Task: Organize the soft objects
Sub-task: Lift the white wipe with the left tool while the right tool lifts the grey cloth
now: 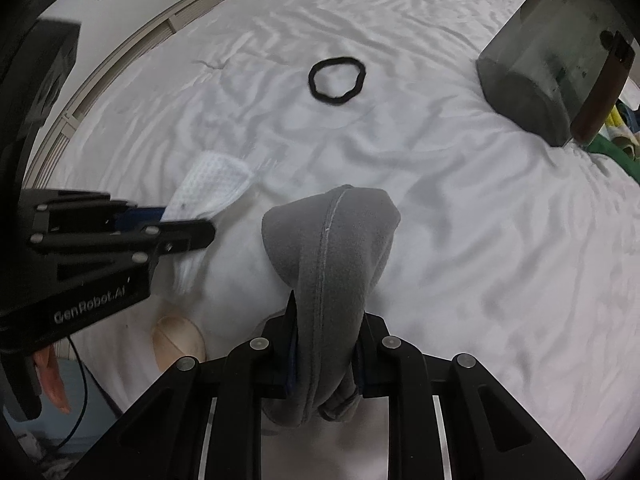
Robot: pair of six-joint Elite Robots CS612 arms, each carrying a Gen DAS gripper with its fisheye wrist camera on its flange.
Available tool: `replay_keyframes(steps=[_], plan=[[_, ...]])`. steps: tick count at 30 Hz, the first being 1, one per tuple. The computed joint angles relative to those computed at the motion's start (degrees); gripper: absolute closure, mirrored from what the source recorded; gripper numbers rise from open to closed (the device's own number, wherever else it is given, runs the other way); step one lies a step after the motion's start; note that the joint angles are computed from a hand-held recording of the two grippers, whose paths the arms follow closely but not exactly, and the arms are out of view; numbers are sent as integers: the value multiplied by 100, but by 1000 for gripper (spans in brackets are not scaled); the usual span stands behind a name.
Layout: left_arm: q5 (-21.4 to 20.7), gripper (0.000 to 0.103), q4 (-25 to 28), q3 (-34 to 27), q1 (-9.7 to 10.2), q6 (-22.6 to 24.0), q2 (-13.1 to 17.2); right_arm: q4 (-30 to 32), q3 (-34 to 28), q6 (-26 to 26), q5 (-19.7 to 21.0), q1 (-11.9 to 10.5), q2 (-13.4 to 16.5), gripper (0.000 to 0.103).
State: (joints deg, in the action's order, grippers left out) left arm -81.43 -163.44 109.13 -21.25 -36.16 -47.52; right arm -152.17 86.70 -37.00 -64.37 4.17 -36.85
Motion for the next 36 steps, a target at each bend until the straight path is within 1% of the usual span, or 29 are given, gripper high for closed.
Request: replay_keyframes(steps=[5, 10, 21, 25, 36], plan=[[222, 90, 220, -89, -86, -67, -42, 22, -48, -11, 77, -39, -28, 84], [342, 90, 337, -171, -141, -125, -57, 84, -44, -112, 98, -86, -70, 84], [590, 90, 524, -213, -167, -166, -48, 195, -185, -154, 31, -84, 5, 84], [612, 90, 526, -183, -165, -201, -63, 222, -210, -156, 7, -69, 25, 84], [714, 90, 717, -188, -207, -312, -135, 419, -229, -356, 103, -96, -5, 84]])
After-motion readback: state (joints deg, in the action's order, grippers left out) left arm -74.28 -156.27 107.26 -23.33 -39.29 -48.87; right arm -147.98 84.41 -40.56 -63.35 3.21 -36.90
